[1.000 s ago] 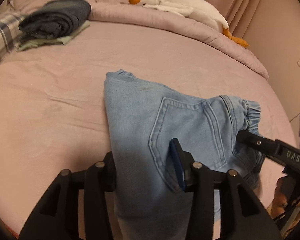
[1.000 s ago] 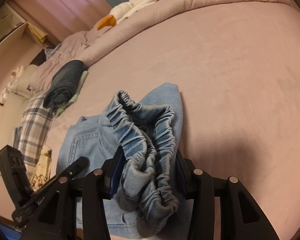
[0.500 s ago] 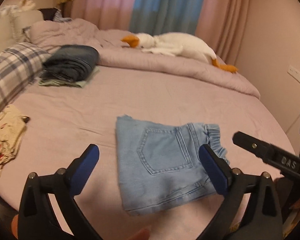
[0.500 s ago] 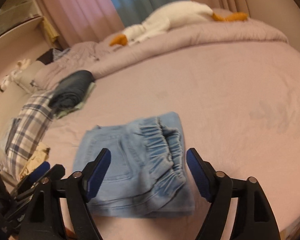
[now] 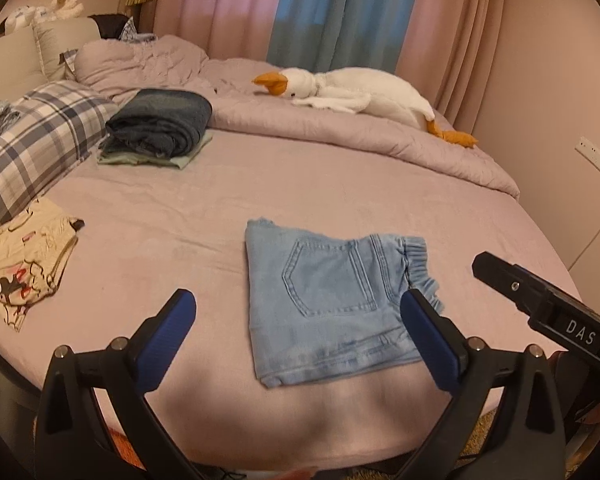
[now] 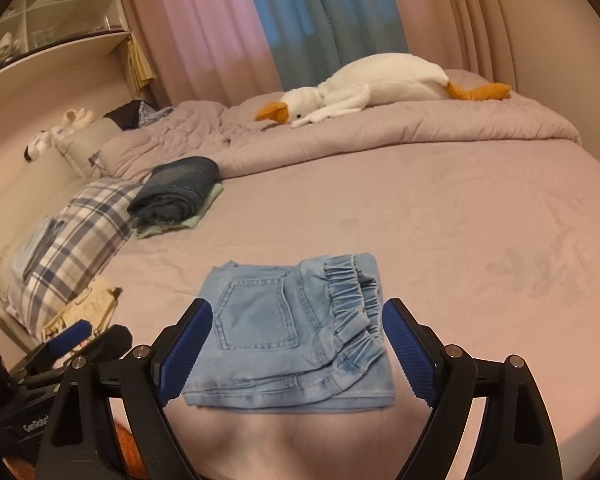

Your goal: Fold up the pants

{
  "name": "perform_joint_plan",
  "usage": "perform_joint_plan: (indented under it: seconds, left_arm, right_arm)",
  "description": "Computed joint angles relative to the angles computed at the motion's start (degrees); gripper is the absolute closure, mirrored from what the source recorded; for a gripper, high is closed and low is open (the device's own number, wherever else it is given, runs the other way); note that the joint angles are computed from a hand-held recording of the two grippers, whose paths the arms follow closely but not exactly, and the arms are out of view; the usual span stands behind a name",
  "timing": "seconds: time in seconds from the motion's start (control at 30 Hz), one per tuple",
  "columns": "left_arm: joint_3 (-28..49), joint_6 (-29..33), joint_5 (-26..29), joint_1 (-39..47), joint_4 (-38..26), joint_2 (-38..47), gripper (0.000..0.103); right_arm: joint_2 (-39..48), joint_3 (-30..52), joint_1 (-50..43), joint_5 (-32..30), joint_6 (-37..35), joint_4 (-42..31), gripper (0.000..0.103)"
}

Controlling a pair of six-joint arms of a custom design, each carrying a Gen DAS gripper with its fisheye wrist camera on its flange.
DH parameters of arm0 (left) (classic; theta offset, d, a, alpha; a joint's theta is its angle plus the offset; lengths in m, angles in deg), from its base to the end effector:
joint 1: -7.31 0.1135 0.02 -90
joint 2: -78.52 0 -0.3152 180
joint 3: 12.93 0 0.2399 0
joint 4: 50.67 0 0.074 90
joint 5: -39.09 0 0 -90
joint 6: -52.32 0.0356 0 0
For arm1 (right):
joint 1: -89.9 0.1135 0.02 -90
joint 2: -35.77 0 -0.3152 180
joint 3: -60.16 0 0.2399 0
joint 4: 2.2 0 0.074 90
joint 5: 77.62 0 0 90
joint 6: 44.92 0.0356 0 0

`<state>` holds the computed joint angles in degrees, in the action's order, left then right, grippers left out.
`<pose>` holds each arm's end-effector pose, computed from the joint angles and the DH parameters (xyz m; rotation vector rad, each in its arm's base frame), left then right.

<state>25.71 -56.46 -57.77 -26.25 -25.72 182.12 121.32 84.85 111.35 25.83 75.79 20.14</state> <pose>0.2352 -0.1509 0.1322 0.2307 2.2753 -0.3471 0.1867 0.0645 0.1506 0.3061 2.2107 0.2363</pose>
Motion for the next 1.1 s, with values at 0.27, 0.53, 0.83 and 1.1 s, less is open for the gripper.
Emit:
perform_joint_plan:
  seconds: [0.27, 0.53, 0.83, 1.1]
  left_arm:
    - [-1.1, -0.8, -1.2, -1.9, -1.3, -1.6, 0.001]
    - [-2.1, -1.7, -1.0, -2.3, -1.4, -2.9, 0.001]
    - [-2.7, -1.4, -2.0, -2.5, -1.6, -3.4, 0.001]
    - [-2.9, -1.4, -2.1, -2.7, -1.7, -3.7, 0.001]
  right_arm:
    - [-1.8, 0.5, 3.5, 5.5, 1.5, -4.6, 0.016]
    - [-2.9, 0.4, 5.4, 8.3, 3.0, -7.3, 0.016]
    - [-3.4, 0.7, 6.8, 9.5, 4.0, -9.0, 0.016]
    - [-3.6, 1.0, 7.7, 10.1, 4.7, -10.0, 0.016]
